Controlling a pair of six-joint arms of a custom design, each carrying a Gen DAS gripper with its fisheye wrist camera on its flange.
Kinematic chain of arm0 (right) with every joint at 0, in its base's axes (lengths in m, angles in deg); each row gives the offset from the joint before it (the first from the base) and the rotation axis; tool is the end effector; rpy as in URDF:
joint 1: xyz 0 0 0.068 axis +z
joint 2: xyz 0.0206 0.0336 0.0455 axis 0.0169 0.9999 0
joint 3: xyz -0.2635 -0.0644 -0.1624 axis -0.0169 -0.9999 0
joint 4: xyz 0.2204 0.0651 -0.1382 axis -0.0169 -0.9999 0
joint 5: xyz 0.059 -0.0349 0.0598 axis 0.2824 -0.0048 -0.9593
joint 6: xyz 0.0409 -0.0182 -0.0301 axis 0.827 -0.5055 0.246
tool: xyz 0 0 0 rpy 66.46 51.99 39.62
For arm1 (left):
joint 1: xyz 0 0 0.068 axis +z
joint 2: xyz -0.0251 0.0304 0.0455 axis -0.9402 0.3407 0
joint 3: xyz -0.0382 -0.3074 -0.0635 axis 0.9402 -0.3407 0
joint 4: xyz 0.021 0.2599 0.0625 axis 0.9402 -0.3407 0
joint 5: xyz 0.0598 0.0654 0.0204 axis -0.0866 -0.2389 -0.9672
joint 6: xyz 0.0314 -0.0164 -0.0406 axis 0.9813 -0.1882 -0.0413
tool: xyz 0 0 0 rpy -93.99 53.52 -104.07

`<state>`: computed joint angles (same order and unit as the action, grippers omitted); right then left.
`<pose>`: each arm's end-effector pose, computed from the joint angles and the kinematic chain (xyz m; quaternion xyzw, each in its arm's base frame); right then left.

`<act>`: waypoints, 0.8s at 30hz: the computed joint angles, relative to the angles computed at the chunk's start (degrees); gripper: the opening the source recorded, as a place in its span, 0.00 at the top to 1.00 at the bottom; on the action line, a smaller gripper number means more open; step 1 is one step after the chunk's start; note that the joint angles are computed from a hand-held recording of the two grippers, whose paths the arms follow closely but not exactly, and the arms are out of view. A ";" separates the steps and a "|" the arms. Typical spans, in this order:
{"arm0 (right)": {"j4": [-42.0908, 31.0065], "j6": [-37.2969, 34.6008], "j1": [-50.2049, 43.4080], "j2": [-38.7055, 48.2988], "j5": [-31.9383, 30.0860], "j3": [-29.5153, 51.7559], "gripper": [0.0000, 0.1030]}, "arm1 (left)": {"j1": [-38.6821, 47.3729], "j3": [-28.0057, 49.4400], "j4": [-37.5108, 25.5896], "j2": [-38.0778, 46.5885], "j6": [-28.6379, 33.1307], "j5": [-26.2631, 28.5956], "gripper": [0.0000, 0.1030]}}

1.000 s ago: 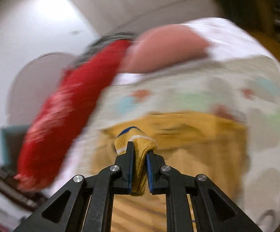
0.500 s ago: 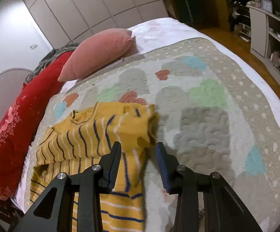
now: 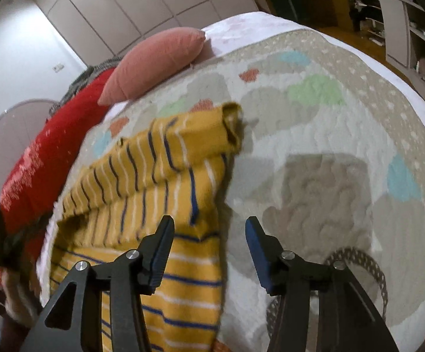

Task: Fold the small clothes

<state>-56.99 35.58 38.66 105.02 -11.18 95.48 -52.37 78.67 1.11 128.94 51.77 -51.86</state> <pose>0.1601 0.1096 0.1536 0.2559 0.8938 0.1640 0.3297 0.4012 0.1101 0.1405 0.1559 0.9323 -0.1331 0.2979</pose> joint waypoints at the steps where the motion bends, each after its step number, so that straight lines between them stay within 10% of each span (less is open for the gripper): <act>1: -0.05 0.80 0.76 0.10 0.52 -0.50 0.46 | -1.68 2.47 -1.39 2.25 0.07 -1.71 0.15; 4: -1.09 2.31 1.77 -0.44 1.73 -1.51 0.46 | -4.74 10.19 -8.71 7.91 0.91 -6.62 0.78; 5: -1.64 2.36 1.77 -0.86 1.99 -1.70 0.46 | -4.52 9.67 -6.96 7.46 0.02 -6.91 0.81; 10: -3.22 0.22 -0.33 -4.17 2.30 -2.11 0.46 | -0.23 14.03 -9.18 9.98 -1.30 -3.45 0.81; 16: 6.54 -6.63 -7.62 1.70 -1.94 0.79 0.46 | -0.52 10.43 -1.57 10.03 -3.32 -8.19 0.37; 21: 11.59 -11.84 -11.68 14.21 -5.38 9.35 0.39 | 2.84 10.94 -5.13 8.78 -4.48 -1.98 0.37; 23: 10.76 -14.13 -13.22 19.00 -6.97 13.28 0.53 | 4.49 9.09 -5.19 6.65 -4.32 -0.11 0.37; 24: 11.16 -15.48 -14.50 20.90 -10.48 14.57 0.85 | 5.74 8.19 -5.95 5.32 -3.80 1.30 0.37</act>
<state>-45.83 20.09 24.16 125.92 -21.66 110.05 -46.63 86.86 -4.84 134.26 47.98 -50.56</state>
